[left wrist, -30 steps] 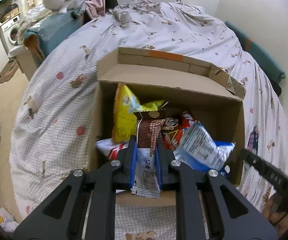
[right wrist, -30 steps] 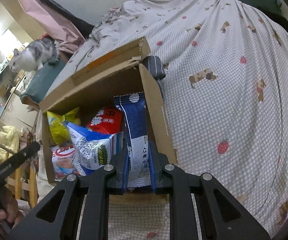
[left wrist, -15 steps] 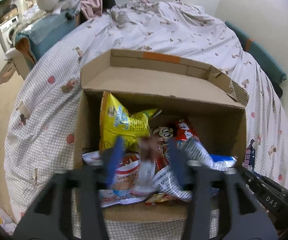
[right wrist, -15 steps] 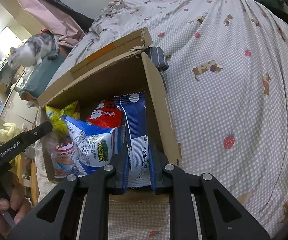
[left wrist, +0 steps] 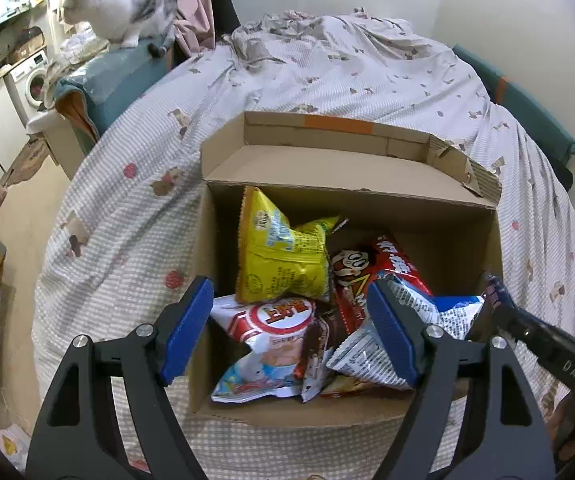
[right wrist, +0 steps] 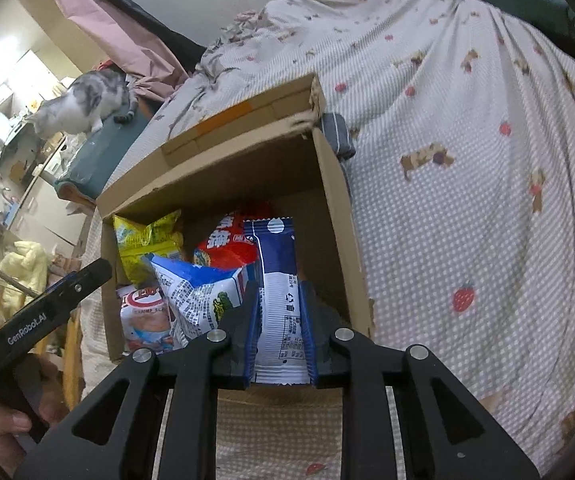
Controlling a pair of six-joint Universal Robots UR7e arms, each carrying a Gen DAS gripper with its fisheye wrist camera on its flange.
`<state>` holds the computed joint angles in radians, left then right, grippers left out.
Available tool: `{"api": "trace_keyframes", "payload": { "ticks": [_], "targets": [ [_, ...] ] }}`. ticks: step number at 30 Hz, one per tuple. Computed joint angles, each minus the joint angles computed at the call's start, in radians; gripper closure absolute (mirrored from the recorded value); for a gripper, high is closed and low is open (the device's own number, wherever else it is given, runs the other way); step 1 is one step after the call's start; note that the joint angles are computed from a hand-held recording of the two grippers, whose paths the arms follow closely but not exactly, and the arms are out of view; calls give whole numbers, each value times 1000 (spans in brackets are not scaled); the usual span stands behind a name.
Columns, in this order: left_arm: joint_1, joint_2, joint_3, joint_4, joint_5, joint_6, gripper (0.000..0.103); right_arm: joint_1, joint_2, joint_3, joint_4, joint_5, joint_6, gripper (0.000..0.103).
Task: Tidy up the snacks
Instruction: 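Open both tools to release the bars into the box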
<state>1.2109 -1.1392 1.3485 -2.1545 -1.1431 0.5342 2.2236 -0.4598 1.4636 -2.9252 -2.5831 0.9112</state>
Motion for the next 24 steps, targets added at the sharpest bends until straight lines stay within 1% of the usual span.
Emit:
{"api": "trace_keyframes", "payload": {
  "ticks": [2,4,5,9,11,13,14,15,16,17,18,19,20,21,22,24],
  "targets": [
    [2,-6,-2,0,-5,5,27,4,-1,5,-21,-5,-4,68],
    [5,-13,-1,0,-13,17,27,11,2,9,-67,-17,-25,22],
    [5,-17,1,-2,-13,26,27,17,8,7,-102,-33,-46,19],
    [9,-33,-2,13,-18,40,27,32,9,7,-150,-39,-82,19],
    [12,-45,1,16,-21,47,27,45,8,9,-161,-43,-81,19],
    [14,-59,9,8,-18,55,27,58,8,8,-144,-56,-62,17],
    [15,-69,15,3,-19,61,27,67,9,7,-137,-66,-53,16],
    [16,-77,19,-1,-20,66,27,79,14,3,-146,-80,-56,11],
    [18,-87,24,-5,-20,73,25,88,20,-4,-151,-90,-62,6],
    [18,-96,29,-8,-18,77,17,95,24,-9,-151,-100,-66,4],
    [20,-105,34,-15,-20,80,13,108,34,-22,-153,-122,-78,1],
    [24,-117,39,-21,-28,83,7,118,42,-34,-137,-147,-78,0],
    [28,-129,44,-26,-40,87,5,125,45,-38,-111,-165,-63,0],
    [32,-139,48,-27,-50,94,4,132,45,-42,-56,-184,-23,0],
    [39,-151,51,-20,-64,103,1,139,44,-41,-8,-194,23,0],
    [51,-164,57,-10,-75,115,0,148,49,-37,-3,-193,46,0]
  ]
}}
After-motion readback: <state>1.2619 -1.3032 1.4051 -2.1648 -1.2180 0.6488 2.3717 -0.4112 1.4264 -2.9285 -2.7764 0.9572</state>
